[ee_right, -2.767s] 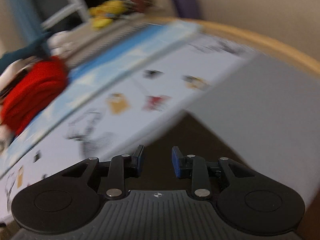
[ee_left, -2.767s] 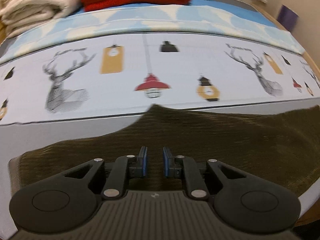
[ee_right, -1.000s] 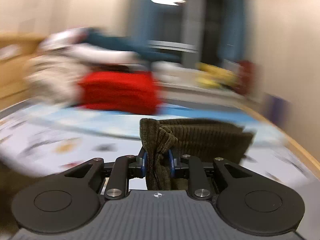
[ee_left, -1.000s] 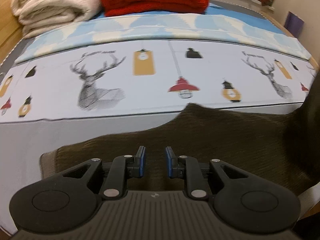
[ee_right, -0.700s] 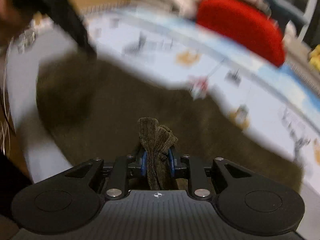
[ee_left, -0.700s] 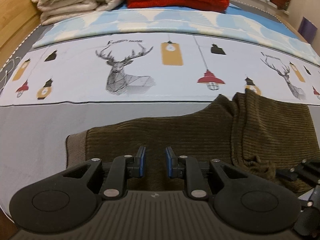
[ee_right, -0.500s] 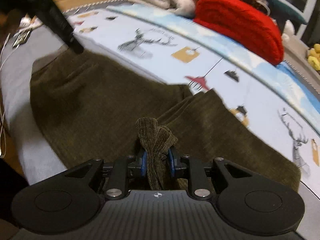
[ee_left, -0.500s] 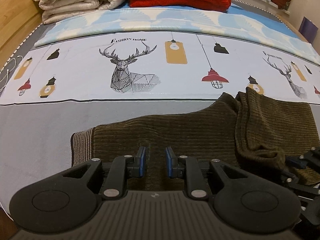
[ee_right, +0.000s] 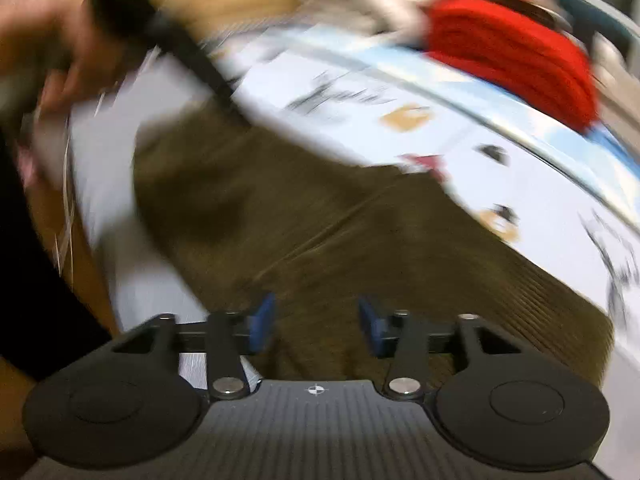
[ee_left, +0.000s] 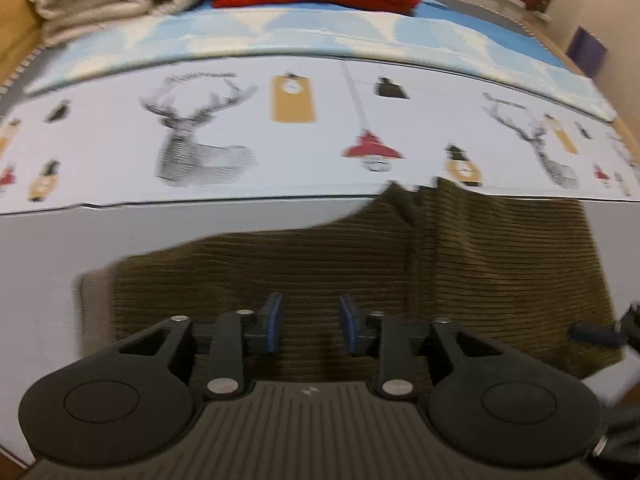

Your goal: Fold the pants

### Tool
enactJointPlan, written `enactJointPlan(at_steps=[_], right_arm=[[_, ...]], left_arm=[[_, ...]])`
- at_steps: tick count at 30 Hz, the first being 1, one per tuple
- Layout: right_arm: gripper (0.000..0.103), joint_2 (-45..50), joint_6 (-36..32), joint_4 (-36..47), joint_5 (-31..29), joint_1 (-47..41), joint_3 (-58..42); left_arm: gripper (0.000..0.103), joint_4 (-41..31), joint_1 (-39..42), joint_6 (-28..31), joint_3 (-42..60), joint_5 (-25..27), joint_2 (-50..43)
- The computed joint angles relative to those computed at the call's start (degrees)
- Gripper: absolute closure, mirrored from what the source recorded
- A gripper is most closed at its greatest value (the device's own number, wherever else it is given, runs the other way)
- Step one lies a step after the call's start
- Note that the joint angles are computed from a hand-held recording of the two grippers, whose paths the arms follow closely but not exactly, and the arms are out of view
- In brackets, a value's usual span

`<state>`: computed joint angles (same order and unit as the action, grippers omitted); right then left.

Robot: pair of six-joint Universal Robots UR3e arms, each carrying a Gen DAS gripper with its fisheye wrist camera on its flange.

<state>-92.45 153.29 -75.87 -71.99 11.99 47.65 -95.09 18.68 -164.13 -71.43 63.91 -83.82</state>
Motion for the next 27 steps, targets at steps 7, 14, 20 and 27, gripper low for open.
enactJointPlan(at_steps=[7, 14, 20, 27], right_arm=[[0.039, -9.3, 7.7, 7.3, -8.3, -20.1, 6.3], [0.023, -12.8, 5.8, 22.3, -3.2, -38.2, 7.3], [0.039, -10.8, 5.5, 27.1, 0.2, -41.4, 5.9], [0.074, -8.0, 1.3, 35.5, 7.3, -49.2, -6.3]], left_arm=[[0.042, -7.8, -6.6, 0.0, 6.0, -6.8, -6.2], [0.035, -9.6, -16.3, -5.4, 10.2, -4.4, -13.1], [0.056, -12.2, -22.0, -2.4, 13.4, 0.3, -17.1], [0.088, -10.0, -19.3, 3.2, 7.4, -3.2, -11.1]])
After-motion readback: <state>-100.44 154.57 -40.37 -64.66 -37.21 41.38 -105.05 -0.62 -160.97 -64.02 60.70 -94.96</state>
